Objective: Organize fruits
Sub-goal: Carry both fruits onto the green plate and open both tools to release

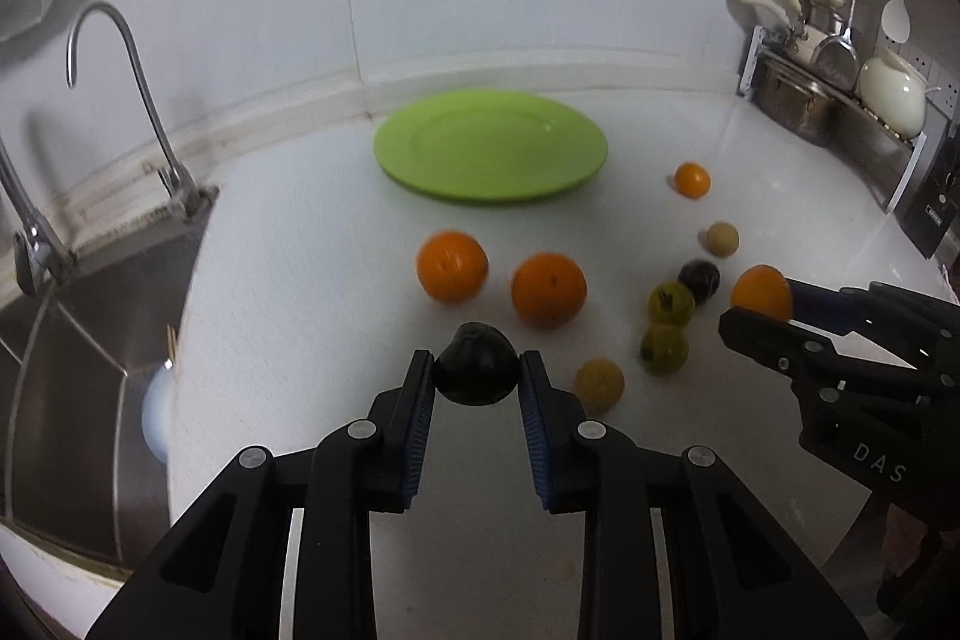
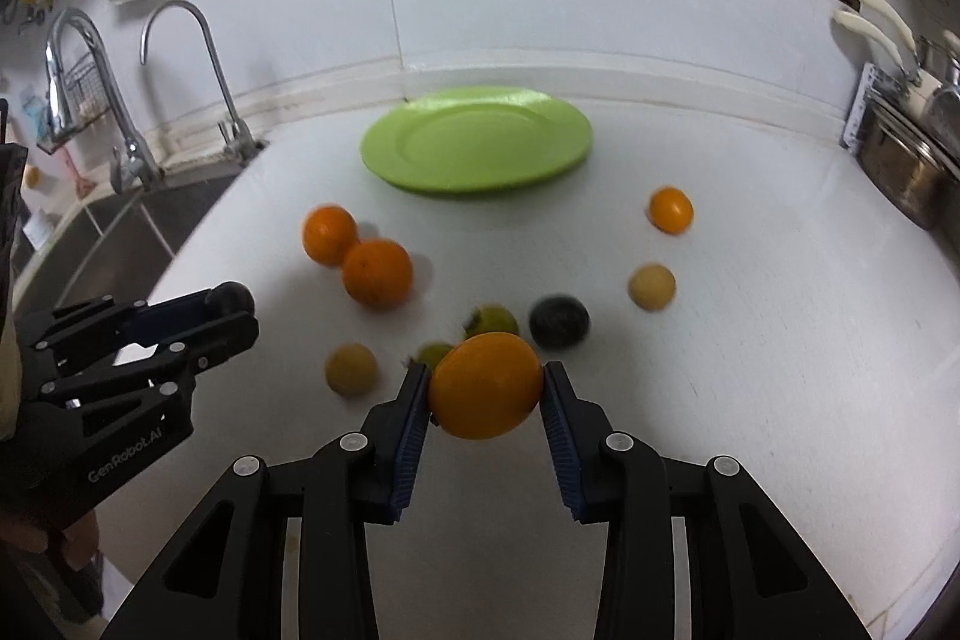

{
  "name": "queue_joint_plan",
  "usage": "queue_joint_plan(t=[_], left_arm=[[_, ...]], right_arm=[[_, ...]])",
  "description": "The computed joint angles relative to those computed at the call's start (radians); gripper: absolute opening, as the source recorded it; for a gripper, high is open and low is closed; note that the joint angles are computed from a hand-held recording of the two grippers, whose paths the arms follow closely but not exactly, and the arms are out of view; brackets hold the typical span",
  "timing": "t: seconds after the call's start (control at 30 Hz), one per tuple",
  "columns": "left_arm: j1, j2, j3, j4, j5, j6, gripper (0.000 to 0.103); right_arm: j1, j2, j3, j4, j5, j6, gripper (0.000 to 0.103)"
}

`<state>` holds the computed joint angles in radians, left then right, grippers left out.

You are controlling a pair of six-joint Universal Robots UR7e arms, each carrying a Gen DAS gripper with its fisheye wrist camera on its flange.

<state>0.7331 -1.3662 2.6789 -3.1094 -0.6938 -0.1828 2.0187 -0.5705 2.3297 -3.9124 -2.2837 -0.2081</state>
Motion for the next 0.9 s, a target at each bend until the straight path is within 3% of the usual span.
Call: queue_joint_plan(t=[0.27,0.53,0.9], left_arm=[[0.016,-0.009,-0.028,-0.034,-0.020,0.068,0.029],[0.042,0.059,-0.087,-0.114,-0.037,0.141,0.029],[0.109,0.161,-0.224,-0.189,-0.089,0.288,0.029]], right_arm=[[0.011,-0.013,-0.036,0.014,0.039,-0.037,0.038],[-0.026,-0.074,-0.074,0.101,0.125,-0.075,0.038],[-0.054,-0.105,-0.171,0.184,0.160,-0.176,0.038]])
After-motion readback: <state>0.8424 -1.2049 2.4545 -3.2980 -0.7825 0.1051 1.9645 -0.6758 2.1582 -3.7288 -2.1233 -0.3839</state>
